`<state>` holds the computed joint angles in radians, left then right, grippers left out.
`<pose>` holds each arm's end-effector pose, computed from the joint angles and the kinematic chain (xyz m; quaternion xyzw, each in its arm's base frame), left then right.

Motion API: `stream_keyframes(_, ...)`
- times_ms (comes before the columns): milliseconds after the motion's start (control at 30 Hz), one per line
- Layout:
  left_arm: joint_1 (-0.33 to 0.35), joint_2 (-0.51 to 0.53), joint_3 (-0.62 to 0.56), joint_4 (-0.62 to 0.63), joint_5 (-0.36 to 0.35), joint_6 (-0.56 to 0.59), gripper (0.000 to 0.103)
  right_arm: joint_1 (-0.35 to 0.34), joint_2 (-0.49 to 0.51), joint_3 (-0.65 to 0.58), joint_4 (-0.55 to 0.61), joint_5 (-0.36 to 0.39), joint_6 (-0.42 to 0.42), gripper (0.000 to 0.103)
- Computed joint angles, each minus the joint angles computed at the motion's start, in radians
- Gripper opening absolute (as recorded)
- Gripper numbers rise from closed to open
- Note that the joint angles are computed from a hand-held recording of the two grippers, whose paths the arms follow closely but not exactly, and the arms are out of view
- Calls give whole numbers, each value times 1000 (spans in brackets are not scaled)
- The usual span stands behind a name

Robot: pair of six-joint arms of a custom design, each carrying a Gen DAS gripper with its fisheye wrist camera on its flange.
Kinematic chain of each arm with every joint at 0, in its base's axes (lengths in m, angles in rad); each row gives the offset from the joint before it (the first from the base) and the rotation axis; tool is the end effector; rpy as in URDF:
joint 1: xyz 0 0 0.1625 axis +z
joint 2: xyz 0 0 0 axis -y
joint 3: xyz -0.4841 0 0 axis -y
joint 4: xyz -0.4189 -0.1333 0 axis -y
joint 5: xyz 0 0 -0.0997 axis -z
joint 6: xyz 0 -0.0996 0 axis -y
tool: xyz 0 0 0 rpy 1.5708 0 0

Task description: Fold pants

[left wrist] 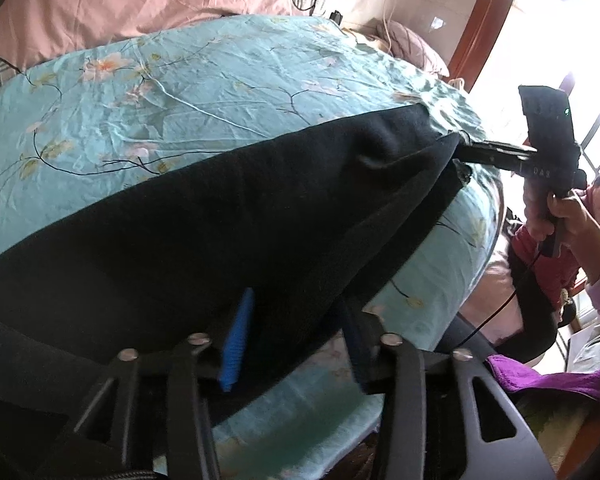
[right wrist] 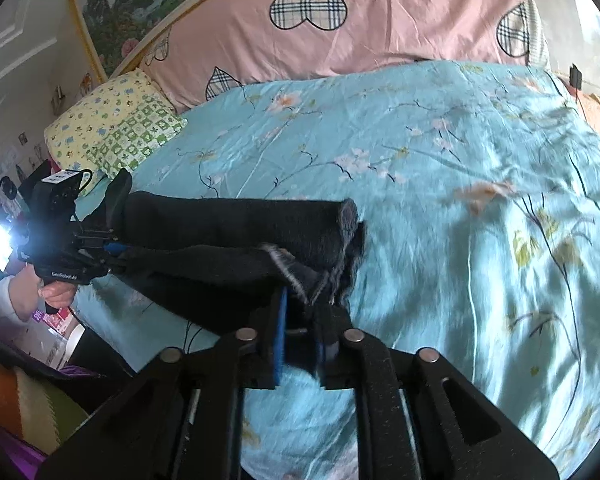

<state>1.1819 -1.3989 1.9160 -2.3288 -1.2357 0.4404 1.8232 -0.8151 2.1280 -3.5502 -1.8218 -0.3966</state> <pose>-0.0610 -0.5869 0.3648 0.3760 0.9040 -0.1142 0.1686 0.2492 -0.5315 0.0956 0.2601 -0.9017 0.3152 0.1414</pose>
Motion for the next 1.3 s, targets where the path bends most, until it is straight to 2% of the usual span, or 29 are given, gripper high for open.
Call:
stream_keyframes(67, 0, -7, 8, -4, -2, -18, 55, 10, -1, 12, -21, -31, 14, 49)
stream_keyframes(100, 0, -11, 11, -3, -1, -23, 55, 15, -3, 25, -49, -38, 23, 51)
stream_keyframes(233, 7, -31, 18, -11, -21, -48, 57, 26, -17, 61, -134, -27, 79, 51)
stream_keyframes(367, 12, -53, 21, -23, -14, -78, 58, 54, -11, 60, -181, 4, 89, 51)
stream_keyframes(467, 17, -69, 20, -36, -5, -99, 60, 76, 11, 24, -154, 19, 90, 51)
stream_keyframes(800, 61, -129, -19, -64, 40, -159, 62, 113, 127, -126, 10, 184, 131, 53)
stream_keyframes(1067, 111, -150, -69, -82, 120, -207, 62, 134, 199, -229, 117, 232, 143, 53)
stream_keyframes(1300, 159, -136, -146, -93, 146, -238, 63, 140, 247, -309, 216, 293, 149, 53)
